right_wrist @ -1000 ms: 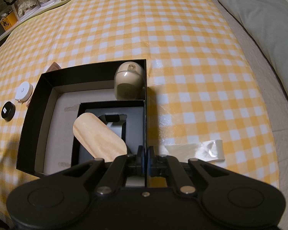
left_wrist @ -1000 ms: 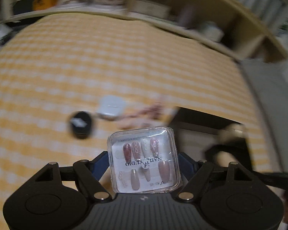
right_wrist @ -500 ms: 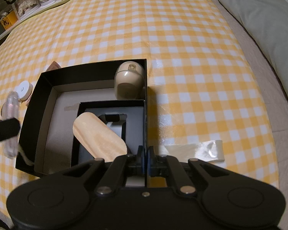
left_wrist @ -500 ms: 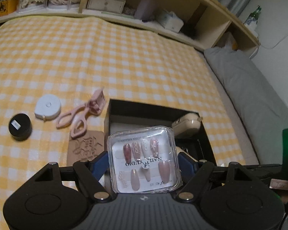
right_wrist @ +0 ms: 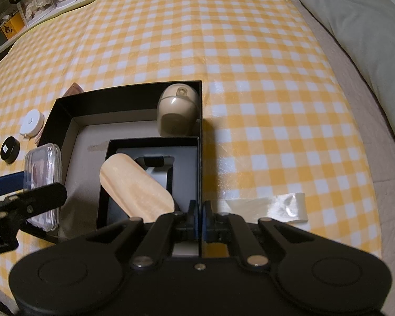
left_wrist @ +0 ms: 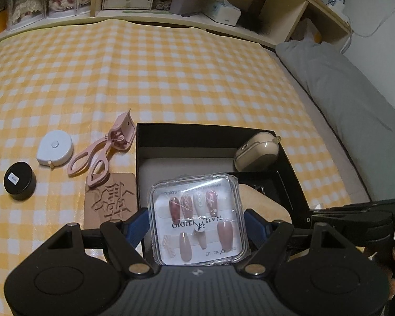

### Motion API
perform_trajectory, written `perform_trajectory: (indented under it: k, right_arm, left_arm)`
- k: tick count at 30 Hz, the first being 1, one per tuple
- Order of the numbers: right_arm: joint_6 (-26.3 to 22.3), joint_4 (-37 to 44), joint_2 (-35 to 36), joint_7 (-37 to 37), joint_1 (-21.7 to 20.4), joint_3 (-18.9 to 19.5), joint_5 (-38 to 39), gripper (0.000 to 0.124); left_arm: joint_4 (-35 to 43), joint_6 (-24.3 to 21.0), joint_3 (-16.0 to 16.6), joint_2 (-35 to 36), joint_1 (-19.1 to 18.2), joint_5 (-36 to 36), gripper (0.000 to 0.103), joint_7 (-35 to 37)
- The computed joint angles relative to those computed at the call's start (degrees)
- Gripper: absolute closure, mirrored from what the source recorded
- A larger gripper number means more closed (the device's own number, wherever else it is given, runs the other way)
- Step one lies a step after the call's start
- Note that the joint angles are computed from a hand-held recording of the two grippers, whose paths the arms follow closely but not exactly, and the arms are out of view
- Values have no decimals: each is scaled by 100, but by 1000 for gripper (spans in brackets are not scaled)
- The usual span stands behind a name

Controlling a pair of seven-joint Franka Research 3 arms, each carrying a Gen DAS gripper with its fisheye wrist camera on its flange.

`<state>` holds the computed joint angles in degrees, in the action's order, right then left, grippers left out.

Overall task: Organize rigid objects
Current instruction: 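Lower the nail-tip case into the large box and open the left gripper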

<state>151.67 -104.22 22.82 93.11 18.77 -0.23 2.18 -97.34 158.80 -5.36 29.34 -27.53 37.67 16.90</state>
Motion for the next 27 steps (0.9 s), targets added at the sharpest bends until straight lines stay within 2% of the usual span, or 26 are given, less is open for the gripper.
perform_trajectory:
  k: [6,8,10,18,27]
  right_arm:
    - [2,0,1,10,9,-3,-4,120]
    - [24,-40,-18,-4,0,0,3,120]
    - [17,-38,-16,-7,-2,1,6,120]
    - [22,-37,-15,11,9,-4,-9,120]
    - [19,-32,-13,30,20,-7,-24,120]
  left_arm:
    - [-19,-29,-80,-14,69,-109,23,101]
    - [-88,113,-173,-26,171,-279,15,201]
    - [-124,139,-165,-54,157,-330,13,250]
    - [-111,-121,-325,-104,201,-628,11,608]
    - [-257,-31,-347,-254,170,-776,8,809]
